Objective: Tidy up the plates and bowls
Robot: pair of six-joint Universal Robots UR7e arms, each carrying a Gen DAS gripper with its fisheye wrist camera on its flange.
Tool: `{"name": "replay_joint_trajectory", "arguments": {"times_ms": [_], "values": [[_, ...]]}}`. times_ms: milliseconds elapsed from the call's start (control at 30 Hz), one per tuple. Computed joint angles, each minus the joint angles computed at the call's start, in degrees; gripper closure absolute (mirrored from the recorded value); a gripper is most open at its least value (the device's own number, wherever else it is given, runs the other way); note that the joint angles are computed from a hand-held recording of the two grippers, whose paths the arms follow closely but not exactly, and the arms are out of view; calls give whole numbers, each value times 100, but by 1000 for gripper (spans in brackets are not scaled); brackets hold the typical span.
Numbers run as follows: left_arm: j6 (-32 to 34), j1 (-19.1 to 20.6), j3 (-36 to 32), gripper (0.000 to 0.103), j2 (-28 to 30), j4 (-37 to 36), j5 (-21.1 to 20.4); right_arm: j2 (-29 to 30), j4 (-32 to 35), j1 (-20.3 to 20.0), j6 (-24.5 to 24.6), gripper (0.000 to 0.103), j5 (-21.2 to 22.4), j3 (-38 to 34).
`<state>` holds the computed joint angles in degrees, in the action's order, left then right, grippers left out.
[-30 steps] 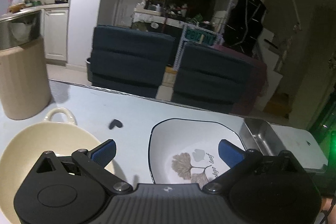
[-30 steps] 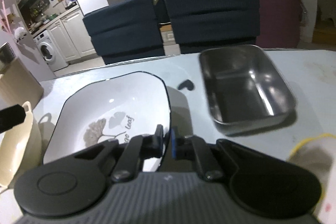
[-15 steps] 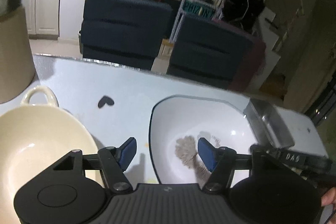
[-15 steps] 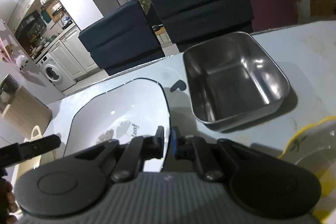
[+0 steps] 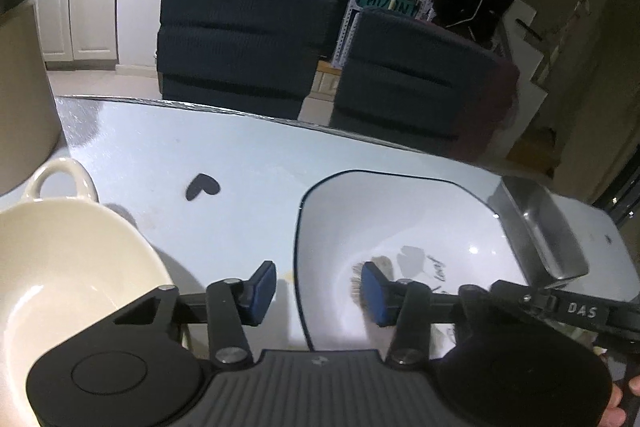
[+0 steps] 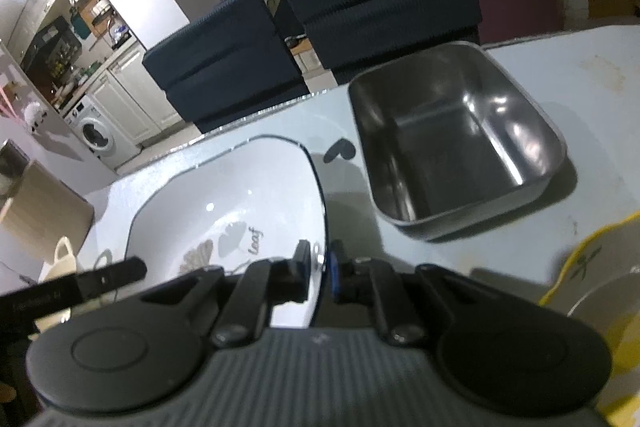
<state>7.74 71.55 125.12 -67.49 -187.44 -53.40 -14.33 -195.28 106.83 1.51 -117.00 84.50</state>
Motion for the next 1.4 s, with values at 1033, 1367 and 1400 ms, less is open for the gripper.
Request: {"name": "replay_joint_trajectory", "arguments": {"times_ms": [1033,1367,1400], "values": [[110,-62,-153,84,331,319,-10,-34,-276,-72,302,88,-340,45],[-439,142,-165,88,186,408,-517,12,-419,-62,-12,90,-300,76],[-409,106,-157,88,173,390,-455,18,-460,-61,-47,90,-282,88]]}}
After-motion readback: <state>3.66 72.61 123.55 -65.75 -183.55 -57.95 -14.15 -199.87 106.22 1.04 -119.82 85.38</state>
